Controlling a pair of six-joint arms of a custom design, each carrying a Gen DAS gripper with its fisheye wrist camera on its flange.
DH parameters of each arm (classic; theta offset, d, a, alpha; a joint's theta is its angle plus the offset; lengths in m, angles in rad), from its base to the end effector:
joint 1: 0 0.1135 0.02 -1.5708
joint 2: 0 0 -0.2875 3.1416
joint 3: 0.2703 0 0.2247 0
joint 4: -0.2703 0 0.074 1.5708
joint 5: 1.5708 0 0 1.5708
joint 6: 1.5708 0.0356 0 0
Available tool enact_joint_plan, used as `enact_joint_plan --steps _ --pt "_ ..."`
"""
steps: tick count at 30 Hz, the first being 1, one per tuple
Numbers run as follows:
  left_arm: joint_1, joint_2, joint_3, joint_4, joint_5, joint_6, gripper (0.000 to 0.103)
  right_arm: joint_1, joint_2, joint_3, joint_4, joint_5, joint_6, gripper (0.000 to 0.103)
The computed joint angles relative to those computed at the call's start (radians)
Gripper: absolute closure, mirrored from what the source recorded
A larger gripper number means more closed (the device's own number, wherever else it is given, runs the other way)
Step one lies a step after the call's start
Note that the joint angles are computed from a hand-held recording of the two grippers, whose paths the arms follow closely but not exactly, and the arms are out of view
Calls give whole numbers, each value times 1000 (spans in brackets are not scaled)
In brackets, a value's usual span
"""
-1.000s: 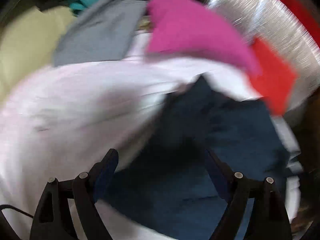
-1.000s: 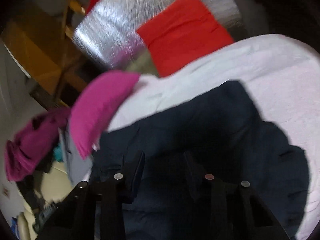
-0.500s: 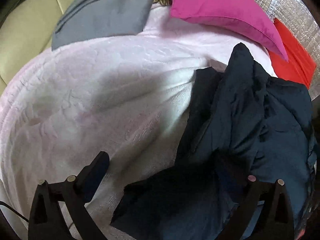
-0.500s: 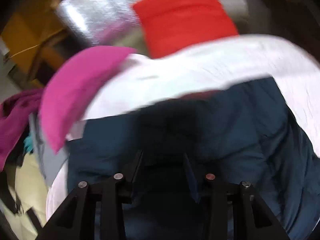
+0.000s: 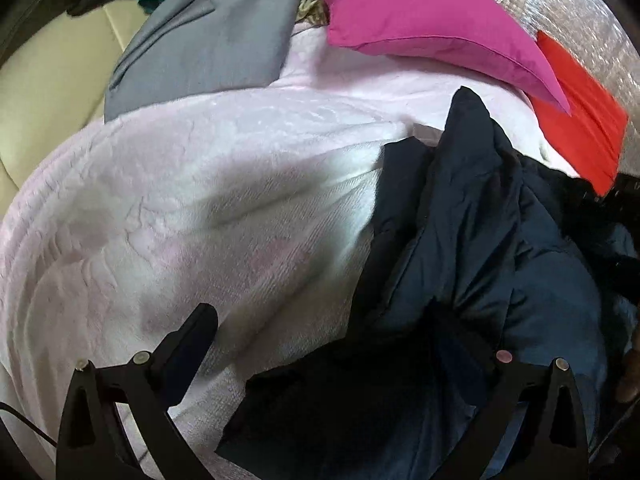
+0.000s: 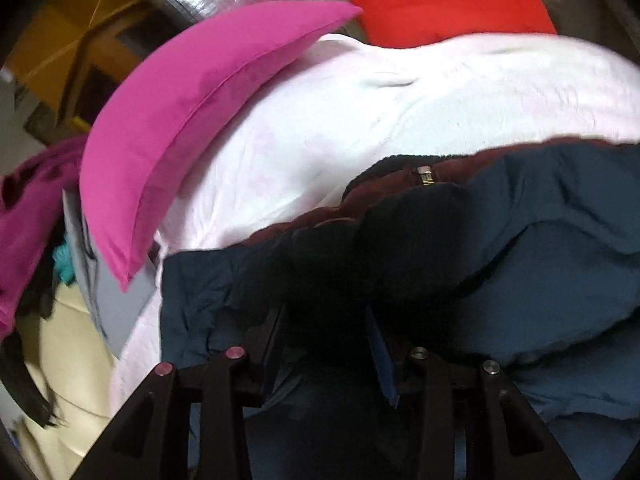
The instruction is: Fold large clothes
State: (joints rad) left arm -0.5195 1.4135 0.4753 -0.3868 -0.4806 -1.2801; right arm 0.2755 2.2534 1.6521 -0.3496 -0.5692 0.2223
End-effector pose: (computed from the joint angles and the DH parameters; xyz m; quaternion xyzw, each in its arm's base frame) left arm 0.1619 -0.0736 0.1559 -0.3849 0.8842 0.0536 0.2590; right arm 0.4512 0.1475 0.1789 -0.1099 0.9114 0.3313 0.2179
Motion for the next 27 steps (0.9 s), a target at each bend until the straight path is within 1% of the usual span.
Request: enact_joint_plan --steps 2,4,6,8,10,12,14,17,19,23,24,25,26,27 --pt "6 4 4 -1 -2 12 0 -9 -24 -40 28 -23 -10 59" --pt "17 7 -1 15 3 22 0 -29 -71 -111 64 -53 -7 58" --pt "19 5 -6 23 1 29 0 -33 -115 -154 106 -72 21 54" --pt "15 7 -5 19 -4 24 0 -60 -187 -257 199 -82 19 51" --pt "11 11 -4 18 -9 17 0 -101 -243 -321 250 -86 3 50" --pt "11 21 -1 23 -13 17 0 -140 -287 -358 271 -65 -11 50" --pt "7 24 2 21 -16 13 0 -181 -325 -387 288 -8 -36 50" --pt "-5 31 9 9 -26 -4 0 -228 -335 -385 273 77 -68 50" --pt "-21 40 19 -8 -36 -22 0 -257 -308 -360 258 106 -60 50" --pt "-40 55 37 -34 -52 -49 0 -284 -209 -275 196 143 -38 50" --pt "-42 56 38 -37 -54 -51 0 -286 -162 -227 152 158 -39 49" --pt "-43 56 39 -38 -54 -52 0 -287 -97 -157 82 161 -38 49" --pt "-45 55 39 -36 -54 -51 0 -293 -51 -127 69 137 -28 48" --pt "-46 55 40 -36 -54 -51 0 -295 -39 -138 102 129 -20 48"
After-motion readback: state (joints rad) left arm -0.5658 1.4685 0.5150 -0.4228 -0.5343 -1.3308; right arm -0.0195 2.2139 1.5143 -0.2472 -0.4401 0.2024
